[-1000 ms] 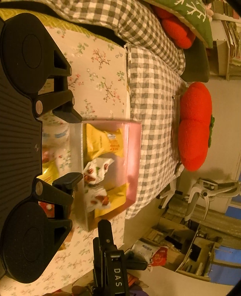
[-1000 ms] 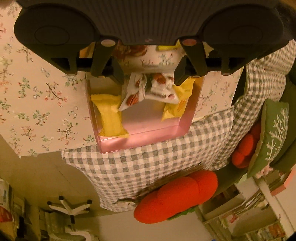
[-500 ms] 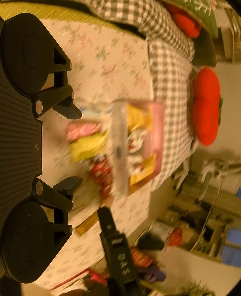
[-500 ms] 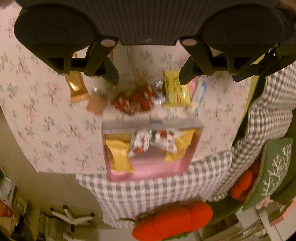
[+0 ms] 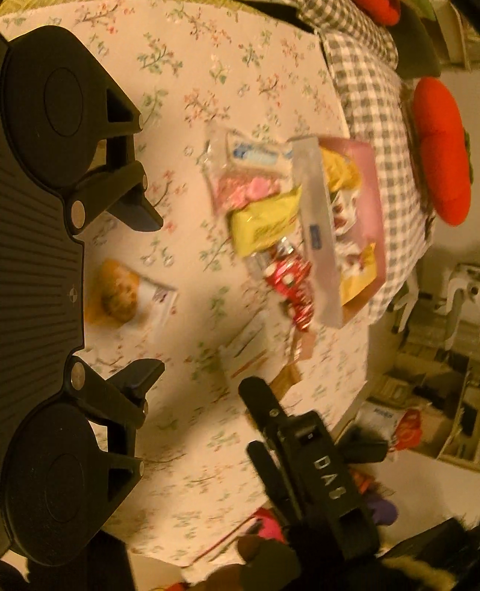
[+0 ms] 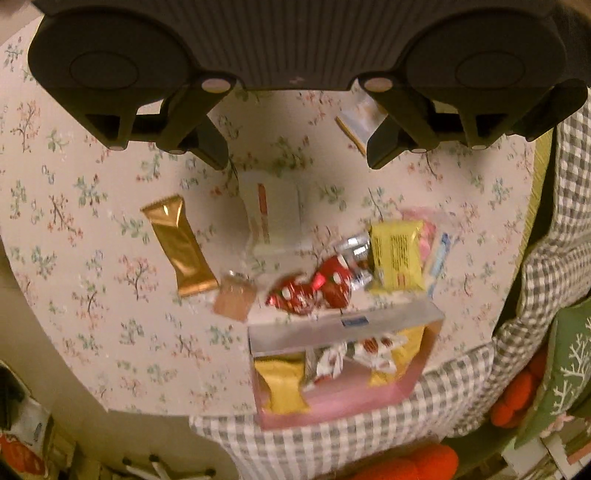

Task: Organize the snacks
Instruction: 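Grasp the lotus-print biscuit pack with the left tool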

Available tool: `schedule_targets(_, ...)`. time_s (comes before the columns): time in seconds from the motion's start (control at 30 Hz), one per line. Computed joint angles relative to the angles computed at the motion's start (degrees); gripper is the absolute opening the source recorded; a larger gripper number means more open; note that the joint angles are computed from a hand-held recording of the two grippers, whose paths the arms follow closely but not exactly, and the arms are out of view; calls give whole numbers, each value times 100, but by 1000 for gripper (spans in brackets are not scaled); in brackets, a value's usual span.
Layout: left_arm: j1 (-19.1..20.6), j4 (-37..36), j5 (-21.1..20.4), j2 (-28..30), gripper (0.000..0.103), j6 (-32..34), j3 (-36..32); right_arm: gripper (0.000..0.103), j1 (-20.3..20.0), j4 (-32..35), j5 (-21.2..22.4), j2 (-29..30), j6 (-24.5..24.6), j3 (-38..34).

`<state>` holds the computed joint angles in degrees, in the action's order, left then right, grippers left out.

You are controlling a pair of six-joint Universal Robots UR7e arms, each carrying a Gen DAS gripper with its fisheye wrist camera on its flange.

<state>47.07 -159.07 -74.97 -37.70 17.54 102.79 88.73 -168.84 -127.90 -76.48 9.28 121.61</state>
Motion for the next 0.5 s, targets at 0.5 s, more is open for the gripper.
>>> schedule_targets(0.5,-26,-214,66,396,75,743,65,83,-33,537,-642,233,-239,-140)
